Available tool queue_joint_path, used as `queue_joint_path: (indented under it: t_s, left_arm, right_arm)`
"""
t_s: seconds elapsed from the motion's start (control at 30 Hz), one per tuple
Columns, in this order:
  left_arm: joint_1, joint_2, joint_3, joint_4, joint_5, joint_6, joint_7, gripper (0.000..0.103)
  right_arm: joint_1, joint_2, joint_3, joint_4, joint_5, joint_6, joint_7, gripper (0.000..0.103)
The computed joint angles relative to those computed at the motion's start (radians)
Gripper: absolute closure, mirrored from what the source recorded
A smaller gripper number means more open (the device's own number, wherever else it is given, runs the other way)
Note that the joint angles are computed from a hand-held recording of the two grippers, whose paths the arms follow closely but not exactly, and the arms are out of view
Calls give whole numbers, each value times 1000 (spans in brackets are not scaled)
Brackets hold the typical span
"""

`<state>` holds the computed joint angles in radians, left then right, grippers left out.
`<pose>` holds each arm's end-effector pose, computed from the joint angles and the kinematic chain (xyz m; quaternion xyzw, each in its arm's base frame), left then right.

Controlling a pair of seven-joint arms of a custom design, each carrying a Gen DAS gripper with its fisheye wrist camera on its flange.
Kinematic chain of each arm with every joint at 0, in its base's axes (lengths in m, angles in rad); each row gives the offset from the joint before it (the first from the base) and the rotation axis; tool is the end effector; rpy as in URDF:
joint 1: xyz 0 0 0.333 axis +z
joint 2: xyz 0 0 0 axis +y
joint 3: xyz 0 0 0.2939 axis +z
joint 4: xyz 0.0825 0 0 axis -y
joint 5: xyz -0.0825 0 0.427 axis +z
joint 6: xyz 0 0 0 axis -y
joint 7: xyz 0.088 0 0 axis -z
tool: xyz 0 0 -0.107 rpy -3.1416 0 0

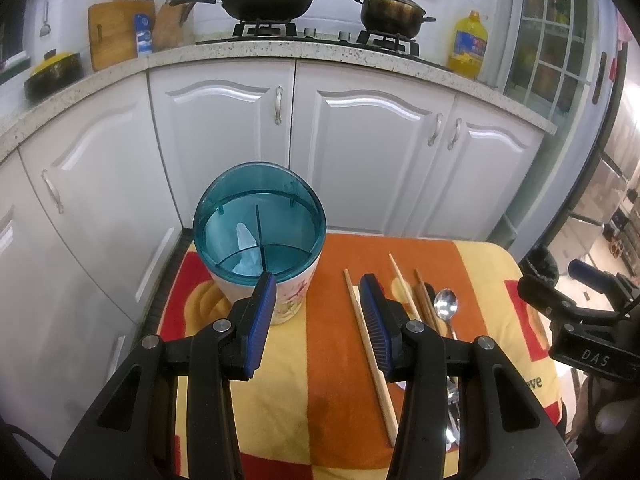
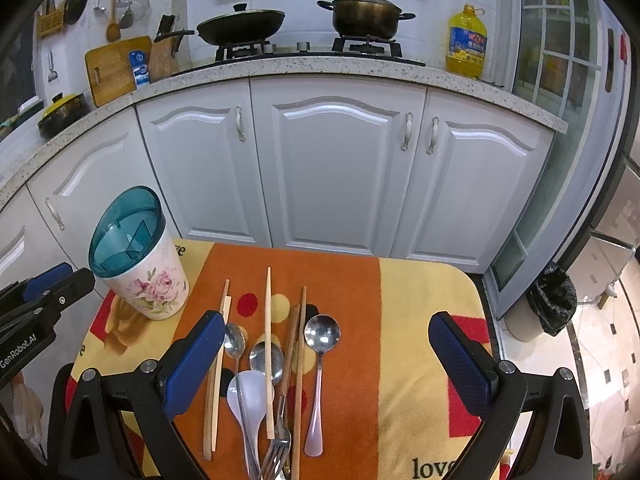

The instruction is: Organize utensils

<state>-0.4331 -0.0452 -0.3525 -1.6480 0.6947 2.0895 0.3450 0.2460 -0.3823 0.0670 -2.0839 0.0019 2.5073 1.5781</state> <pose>0.4626 -0.4250 0.6558 -0.7180 0.5675 -0.2922 0.2775 0.5116 0.1712 0.6514 -0.7433 0.5422 -0.2386 0.3107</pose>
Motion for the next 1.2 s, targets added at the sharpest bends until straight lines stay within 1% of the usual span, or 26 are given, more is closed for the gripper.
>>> queue_joint_path:
  t_s: [0.27, 0.5, 0.93, 1.2]
  left_arm:
    - [2, -7, 2, -9, -5, 12, 4, 60]
    - [4, -1, 0, -3, -16, 17, 12, 60]
    - [-2, 12, 8, 3, -38, 2, 14, 60]
    - [-2, 13, 9, 1, -42, 0, 11, 60]
  right_arm:
    - [3, -4, -10, 1, 30, 5, 5, 1]
    - [7, 2, -23, 12, 70, -8, -7, 1]
    - [19, 8, -22, 16, 87, -22, -68, 1]
    - [18, 6, -16, 10, 81, -18, -81, 1]
